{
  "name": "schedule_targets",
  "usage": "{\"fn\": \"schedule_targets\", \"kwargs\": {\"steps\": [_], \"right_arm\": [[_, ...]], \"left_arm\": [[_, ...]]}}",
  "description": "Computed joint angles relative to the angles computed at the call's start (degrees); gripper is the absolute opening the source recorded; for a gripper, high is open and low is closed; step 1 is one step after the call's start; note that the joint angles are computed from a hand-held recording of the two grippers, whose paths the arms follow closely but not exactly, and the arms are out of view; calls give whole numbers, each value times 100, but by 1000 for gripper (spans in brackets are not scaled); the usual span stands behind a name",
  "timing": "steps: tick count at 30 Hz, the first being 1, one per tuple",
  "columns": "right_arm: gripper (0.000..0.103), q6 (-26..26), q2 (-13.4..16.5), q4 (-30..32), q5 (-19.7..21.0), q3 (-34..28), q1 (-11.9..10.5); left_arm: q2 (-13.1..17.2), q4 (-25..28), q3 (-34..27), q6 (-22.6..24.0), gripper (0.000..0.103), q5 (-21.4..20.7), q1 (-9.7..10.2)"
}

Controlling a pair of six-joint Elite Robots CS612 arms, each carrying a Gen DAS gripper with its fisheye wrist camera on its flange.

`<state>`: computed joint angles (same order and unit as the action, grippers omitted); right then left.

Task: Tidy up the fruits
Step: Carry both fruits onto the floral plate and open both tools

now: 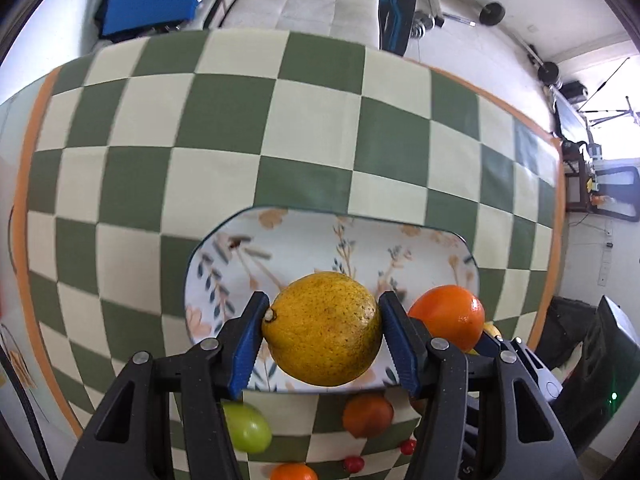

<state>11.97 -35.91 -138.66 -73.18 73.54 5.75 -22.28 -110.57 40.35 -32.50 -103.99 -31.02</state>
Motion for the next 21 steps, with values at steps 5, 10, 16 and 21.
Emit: {"fn": "schedule_targets", "kwargs": {"steps": [5, 10, 16, 21], "right_arm": [[65, -220, 508, 603, -98, -788, 24], [65, -449, 715, 933, -100, -1094, 39], [86, -387, 742, 925, 92, -1096, -35], [92, -341, 596, 825, -52, -923, -74]], "left_arm": [[521, 702, -797, 76, 55, -281, 75], [628, 864, -950, 103, 55, -268, 79], [632, 838, -982, 42, 74, -90, 53], [390, 497, -661, 12, 88, 449, -12]]}}
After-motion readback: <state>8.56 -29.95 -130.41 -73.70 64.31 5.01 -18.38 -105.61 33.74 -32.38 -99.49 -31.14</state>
